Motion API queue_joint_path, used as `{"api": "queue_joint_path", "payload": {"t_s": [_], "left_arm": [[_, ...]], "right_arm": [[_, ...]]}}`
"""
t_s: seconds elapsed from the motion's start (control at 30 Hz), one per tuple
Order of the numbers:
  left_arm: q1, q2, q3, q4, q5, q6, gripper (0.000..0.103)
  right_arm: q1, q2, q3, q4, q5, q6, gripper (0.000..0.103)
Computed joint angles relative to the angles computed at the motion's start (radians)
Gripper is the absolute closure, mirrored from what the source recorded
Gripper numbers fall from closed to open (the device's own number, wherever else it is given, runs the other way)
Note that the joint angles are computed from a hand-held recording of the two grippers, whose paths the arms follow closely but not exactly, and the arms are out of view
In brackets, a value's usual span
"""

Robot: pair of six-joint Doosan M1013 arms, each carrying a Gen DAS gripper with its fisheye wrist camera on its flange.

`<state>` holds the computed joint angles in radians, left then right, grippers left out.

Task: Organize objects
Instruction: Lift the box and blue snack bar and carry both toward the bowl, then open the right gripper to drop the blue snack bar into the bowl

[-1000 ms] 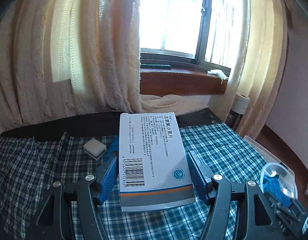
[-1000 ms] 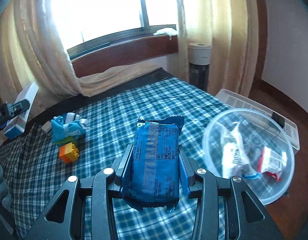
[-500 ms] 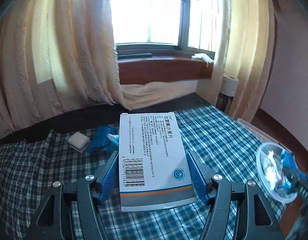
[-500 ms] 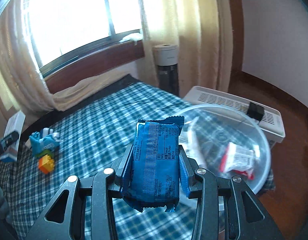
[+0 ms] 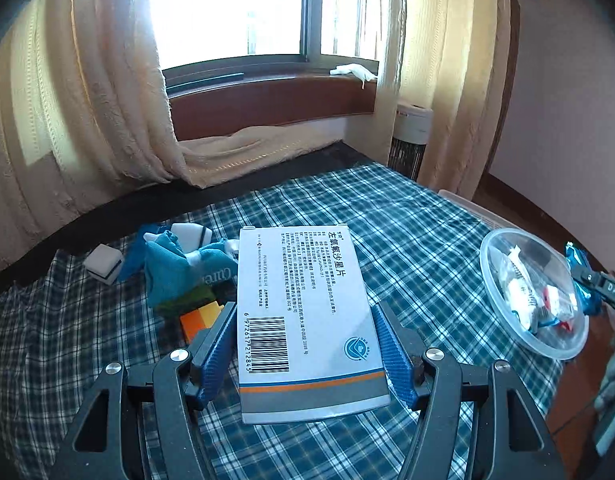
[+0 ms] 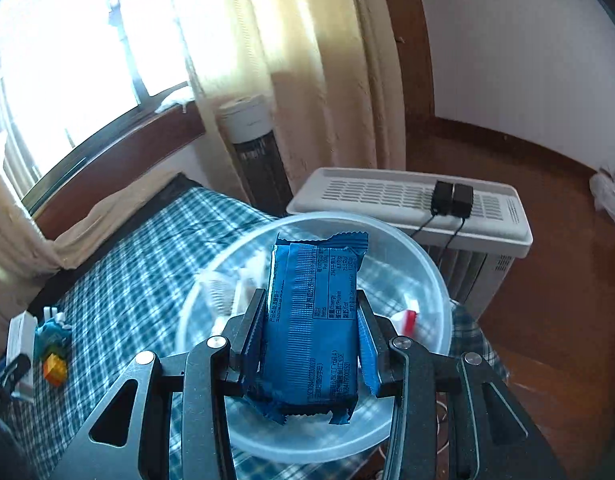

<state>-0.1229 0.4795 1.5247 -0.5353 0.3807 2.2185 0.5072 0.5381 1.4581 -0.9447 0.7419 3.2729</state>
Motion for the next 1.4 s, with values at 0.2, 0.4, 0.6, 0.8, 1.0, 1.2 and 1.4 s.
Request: {"api": "queue_joint_path", "payload": {"t_s": [0.2, 0.4, 0.6, 0.8, 1.0, 1.2, 1.4], "left_arm": [[-0.009, 0.003, -0.007, 0.047, 0.01, -0.054, 0.034], [-0.017, -0.001, -0.007, 0.072, 0.012, -0.077, 0.034], [-0.026, 0.005, -0.015, 0.11, 0.02, -0.124, 0.034], [-0.044, 0.008, -0.02, 0.137, 0.033, -0.14, 0.034], [-0.065, 0.009, -0.024, 0.13, 0.054, -0.119, 0.034], [-0.087, 0.02, -0.043, 0.101, 0.103, -0.094, 0.034], [-0.109, 0.039, -0.07, 0.054, 0.162, -0.055, 0.034]], "right_arm": [[-0.021, 0.021, -0.027, 0.034, -0.033, -0.075, 0.061], [-0.045, 0.058, -0.077, 0.087, -0.061, -0.15, 0.061], [-0.065, 0.073, -0.091, 0.137, -0.108, -0.186, 0.058], [-0.068, 0.05, -0.05, 0.083, -0.138, -0.112, 0.051], [-0.055, 0.016, 0.01, -0.007, -0.143, -0.02, 0.051], [-0.04, -0.021, 0.071, -0.119, -0.147, 0.081, 0.051], [-0.032, -0.055, 0.123, -0.218, -0.147, 0.181, 0.051]]}}
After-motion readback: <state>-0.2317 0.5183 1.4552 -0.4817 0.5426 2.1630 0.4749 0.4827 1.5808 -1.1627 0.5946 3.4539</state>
